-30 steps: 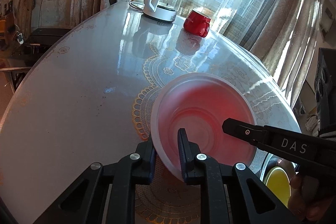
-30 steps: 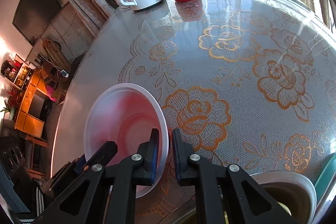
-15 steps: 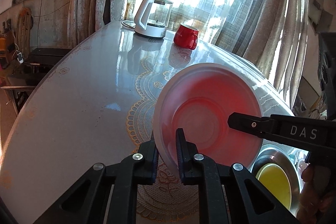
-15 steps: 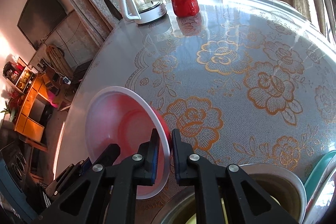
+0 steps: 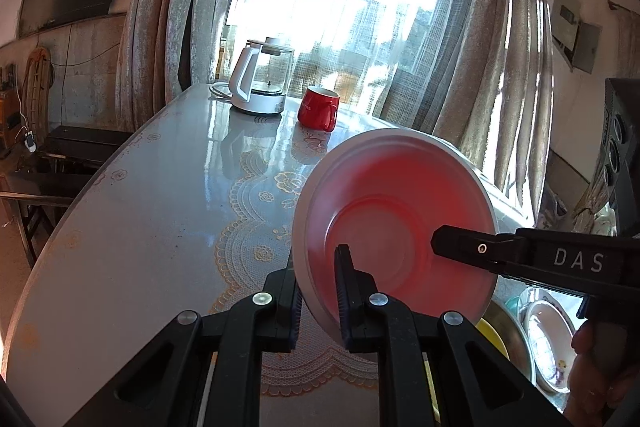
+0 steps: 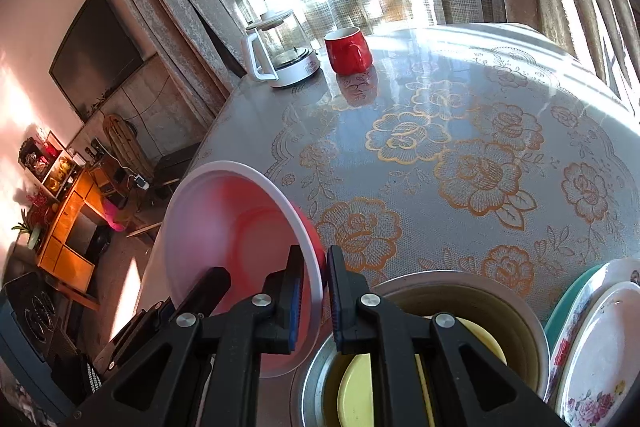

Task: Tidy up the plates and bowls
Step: 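Lift the pink-red bowl with both tools and carry it over the steel bowl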

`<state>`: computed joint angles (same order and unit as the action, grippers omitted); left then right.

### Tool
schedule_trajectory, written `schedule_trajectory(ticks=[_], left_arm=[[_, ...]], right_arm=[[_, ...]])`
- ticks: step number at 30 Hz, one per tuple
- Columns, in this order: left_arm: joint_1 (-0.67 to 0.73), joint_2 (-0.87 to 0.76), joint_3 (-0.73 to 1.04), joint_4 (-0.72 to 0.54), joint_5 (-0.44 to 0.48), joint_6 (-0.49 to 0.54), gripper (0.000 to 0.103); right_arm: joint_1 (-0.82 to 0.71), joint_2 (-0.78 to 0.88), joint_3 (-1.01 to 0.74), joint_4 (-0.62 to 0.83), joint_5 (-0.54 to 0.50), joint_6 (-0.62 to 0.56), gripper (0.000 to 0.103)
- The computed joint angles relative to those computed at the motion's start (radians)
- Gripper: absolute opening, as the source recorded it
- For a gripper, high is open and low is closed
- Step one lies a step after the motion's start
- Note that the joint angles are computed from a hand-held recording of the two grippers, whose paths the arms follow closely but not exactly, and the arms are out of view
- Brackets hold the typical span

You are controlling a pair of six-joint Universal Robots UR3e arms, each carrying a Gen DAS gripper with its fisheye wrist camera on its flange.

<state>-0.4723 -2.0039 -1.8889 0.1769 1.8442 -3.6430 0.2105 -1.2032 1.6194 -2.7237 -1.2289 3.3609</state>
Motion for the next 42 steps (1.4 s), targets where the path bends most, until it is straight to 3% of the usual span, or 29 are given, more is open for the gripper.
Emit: schedule_trajectory(ticks=[9,21,42], left_arm=[[-0.091,0.002,0.031,0.006,0.044,0.035,0.015],[-0.173,-0.056,0.128,-0.068,0.039,0.052,0.015],[-0.228,-0.106,0.211,-0.246,0.048,0.035,0.015]], right_arm=[[-0.082,-0.198,0.239,-0.069,0.057,-0.004,0.012],[-0.214,-0.377,0.471,-0.103,0.131,-0.021,0.012],[-0.356,-0.458,0.675,-0.063,0.252,-0.069,0.014]])
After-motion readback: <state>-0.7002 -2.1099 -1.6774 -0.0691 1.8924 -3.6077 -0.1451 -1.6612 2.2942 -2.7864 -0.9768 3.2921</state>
